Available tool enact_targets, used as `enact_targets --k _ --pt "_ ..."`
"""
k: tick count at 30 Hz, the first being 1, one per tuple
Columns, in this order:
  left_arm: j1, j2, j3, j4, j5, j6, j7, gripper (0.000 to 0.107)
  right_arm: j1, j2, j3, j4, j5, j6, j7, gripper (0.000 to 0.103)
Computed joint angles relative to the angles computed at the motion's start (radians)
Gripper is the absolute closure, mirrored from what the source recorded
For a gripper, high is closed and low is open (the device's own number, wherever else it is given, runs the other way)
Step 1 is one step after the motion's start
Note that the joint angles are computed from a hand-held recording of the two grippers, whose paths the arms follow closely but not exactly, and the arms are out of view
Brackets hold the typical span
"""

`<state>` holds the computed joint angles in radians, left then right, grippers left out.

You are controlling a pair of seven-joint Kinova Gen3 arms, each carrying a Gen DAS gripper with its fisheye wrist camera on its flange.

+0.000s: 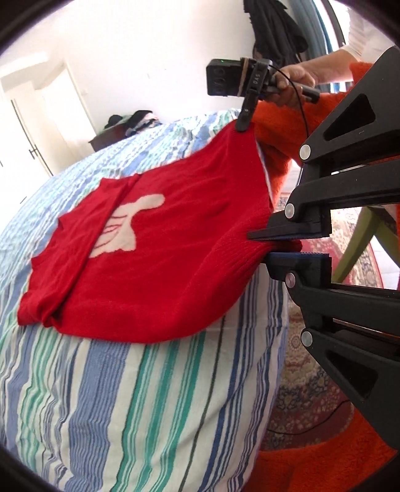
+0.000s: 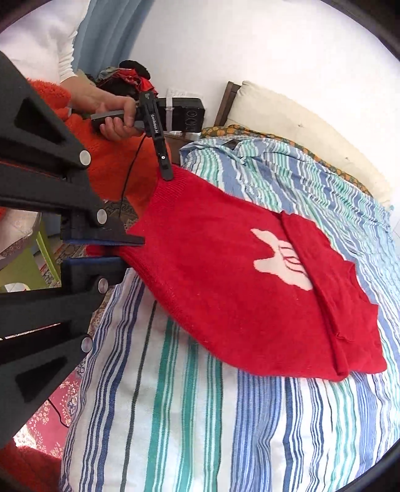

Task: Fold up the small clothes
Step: 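Fold the hem up onto the collar with both grippers, then open them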

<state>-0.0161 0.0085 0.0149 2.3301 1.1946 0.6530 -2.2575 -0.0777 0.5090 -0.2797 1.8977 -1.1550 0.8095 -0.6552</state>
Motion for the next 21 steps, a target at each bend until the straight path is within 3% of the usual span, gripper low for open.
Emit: enact_targets --k 5,11,15,18,21 --pt "-0.031 0.010 -0.023 -0.062 0.094 -0.019 -0.058 0.104 0.024 -0.014 -0.010 0.004 -0.164 -0.060 0.107 0.097" --pt "-0.043 0.123 0.001 -0.240 0.088 -0.101 -0.008 0.104 -0.024 0.023 0.014 -0.149 -0.188 -0.153 0.062 0.097" --pt "-0.052 0.226 0.016 -0.415 -0.035 -0.123 0.124 0.104 -0.044 0.097 0.015 -0.327 -0.093 -0.193 -0.082 0.097" --pt "-0.050 0.320 0.029 -0.554 -0.157 -0.149 0.241 0.104 -0.085 0.157 0.061 -0.466 -0.033 -0.194 -0.190 0.097" --pt "0.016 0.414 -0.042 -0.693 -0.279 -0.135 0.363 0.104 -0.138 0.227 0.124 -0.605 0.008 -0.195 -0.293 0.097"
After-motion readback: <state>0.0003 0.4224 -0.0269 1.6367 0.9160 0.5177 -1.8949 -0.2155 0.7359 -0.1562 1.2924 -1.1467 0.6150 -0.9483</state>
